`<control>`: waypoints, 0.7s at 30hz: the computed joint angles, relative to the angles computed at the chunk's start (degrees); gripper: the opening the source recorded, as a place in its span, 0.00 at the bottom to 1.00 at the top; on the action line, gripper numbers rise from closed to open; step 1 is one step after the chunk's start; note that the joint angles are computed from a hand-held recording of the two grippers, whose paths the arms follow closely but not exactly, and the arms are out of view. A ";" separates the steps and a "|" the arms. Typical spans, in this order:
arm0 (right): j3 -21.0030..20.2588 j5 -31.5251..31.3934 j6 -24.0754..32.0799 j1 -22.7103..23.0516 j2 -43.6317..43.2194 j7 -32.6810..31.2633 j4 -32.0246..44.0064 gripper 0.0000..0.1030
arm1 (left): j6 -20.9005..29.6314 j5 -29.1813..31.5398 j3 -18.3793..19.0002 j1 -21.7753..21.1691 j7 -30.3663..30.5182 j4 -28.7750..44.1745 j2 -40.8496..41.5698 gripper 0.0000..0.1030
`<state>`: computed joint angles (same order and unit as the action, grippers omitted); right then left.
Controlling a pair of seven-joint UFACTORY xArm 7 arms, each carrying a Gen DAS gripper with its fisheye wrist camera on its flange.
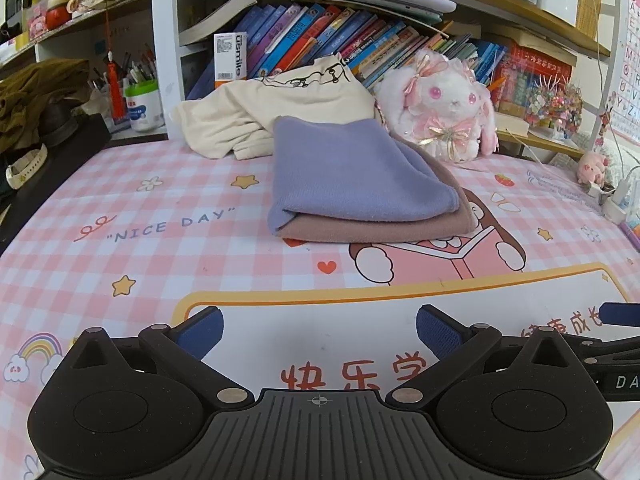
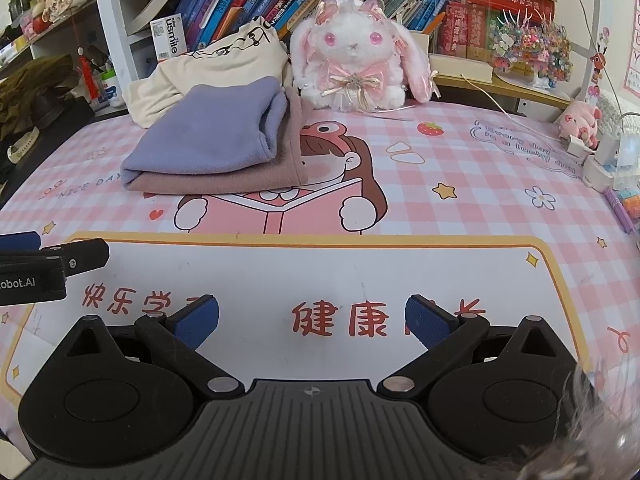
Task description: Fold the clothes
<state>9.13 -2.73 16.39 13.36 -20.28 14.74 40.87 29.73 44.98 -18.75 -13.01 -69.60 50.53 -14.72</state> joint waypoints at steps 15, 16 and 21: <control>-0.21 0.33 0.42 0.31 0.09 -0.32 0.10 0.98 | 0.08 -0.89 0.20 -0.16 0.66 -0.02 -0.07 1.00; -0.23 0.37 0.47 0.32 0.06 -0.34 0.10 0.98 | 0.16 -0.97 0.20 -0.16 0.72 -0.01 -0.06 1.00; -0.20 0.42 0.61 0.30 0.03 -0.38 0.14 0.98 | 0.20 -1.38 0.20 -0.24 0.89 -0.04 -0.02 1.00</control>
